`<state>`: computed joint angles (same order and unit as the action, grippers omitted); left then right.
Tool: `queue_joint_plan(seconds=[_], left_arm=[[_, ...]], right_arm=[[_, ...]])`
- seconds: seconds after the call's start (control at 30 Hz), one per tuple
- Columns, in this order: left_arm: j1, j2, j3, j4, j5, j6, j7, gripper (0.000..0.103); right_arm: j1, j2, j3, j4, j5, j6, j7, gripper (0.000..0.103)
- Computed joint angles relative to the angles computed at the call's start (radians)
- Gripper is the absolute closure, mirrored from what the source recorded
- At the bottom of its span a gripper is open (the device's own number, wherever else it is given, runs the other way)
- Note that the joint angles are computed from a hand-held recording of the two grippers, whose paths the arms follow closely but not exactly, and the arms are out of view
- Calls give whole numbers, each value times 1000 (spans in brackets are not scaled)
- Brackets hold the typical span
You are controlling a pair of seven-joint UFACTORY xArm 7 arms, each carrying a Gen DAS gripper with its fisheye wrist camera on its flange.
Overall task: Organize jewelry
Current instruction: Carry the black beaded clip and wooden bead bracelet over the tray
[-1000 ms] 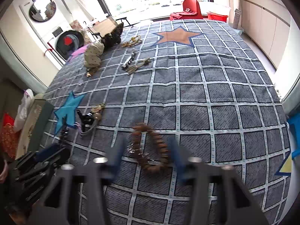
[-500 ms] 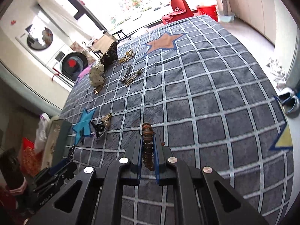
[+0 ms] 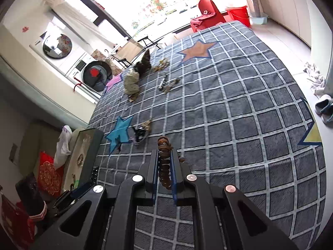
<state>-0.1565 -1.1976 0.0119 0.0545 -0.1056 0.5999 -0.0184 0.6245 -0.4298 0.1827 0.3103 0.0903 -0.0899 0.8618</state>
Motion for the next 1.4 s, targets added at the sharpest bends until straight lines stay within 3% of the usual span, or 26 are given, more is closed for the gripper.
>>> queue_joint_plan(seconds=[0.33,0.7,0.97,1.13,1.27,1.4], left_arm=[[97,-242,61,-22,19,195,72,60],[286,-401,159,-16,34,356,205,60],[427,-378,245,6,40,364,321,60],[498,-333,294,25,30,342,395,60],[543,-270,329,47,22,305,455,60],[591,-181,361,72,15,245,515,60]], right_arm=[[-54,1,156,83,-36,73,61,91],[-138,106,317,231,-144,97,152,91],[-244,210,448,386,-328,145,268,91],[-272,308,487,507,-495,191,359,91],[-249,414,487,627,-641,247,428,91],[-180,511,446,729,-719,288,444,91]])
